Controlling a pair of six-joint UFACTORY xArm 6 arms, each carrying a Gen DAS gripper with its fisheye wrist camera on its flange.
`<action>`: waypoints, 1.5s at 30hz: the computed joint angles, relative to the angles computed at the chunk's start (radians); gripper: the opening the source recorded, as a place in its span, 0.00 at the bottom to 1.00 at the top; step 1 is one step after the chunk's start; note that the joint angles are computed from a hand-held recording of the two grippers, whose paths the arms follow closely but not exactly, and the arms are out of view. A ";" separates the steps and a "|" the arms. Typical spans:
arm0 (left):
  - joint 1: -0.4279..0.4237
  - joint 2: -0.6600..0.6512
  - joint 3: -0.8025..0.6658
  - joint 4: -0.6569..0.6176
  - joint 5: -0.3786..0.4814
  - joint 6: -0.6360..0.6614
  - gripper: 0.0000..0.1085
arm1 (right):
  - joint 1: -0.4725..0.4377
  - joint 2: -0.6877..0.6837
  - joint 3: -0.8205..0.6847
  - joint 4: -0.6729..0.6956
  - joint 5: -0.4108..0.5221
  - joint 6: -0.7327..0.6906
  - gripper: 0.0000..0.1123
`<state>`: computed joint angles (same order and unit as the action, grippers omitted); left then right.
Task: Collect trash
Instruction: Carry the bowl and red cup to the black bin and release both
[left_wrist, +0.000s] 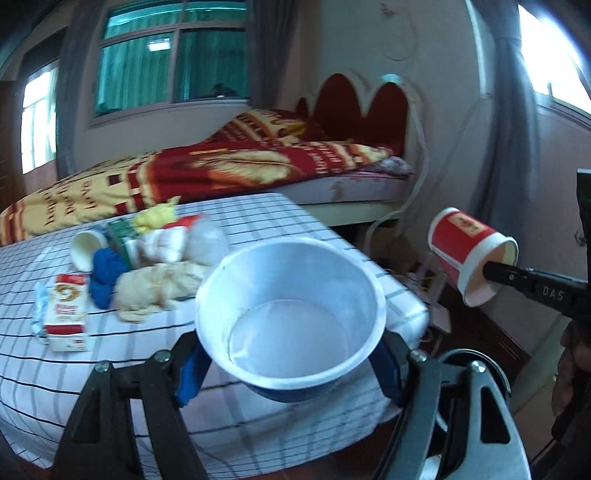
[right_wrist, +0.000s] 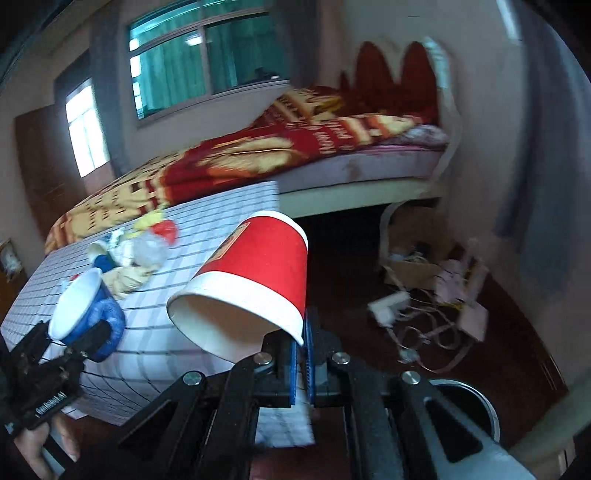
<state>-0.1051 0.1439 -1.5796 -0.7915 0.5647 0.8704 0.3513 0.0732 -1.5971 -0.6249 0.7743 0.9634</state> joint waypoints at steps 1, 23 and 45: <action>-0.013 -0.009 0.010 -0.006 0.007 0.010 0.70 | -0.012 -0.054 0.065 -0.015 0.006 0.026 0.04; -0.305 -0.057 0.133 -0.020 0.230 0.213 0.70 | -0.201 -0.587 0.752 0.074 0.072 0.042 0.04; -0.351 0.127 0.020 0.196 0.352 0.066 0.87 | -0.382 -0.541 0.900 0.266 -0.036 -0.069 0.64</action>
<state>-0.4562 0.2709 -1.5595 -0.5955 0.9169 0.9365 -0.0302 -0.4676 -0.6966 -0.3585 0.7383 0.8944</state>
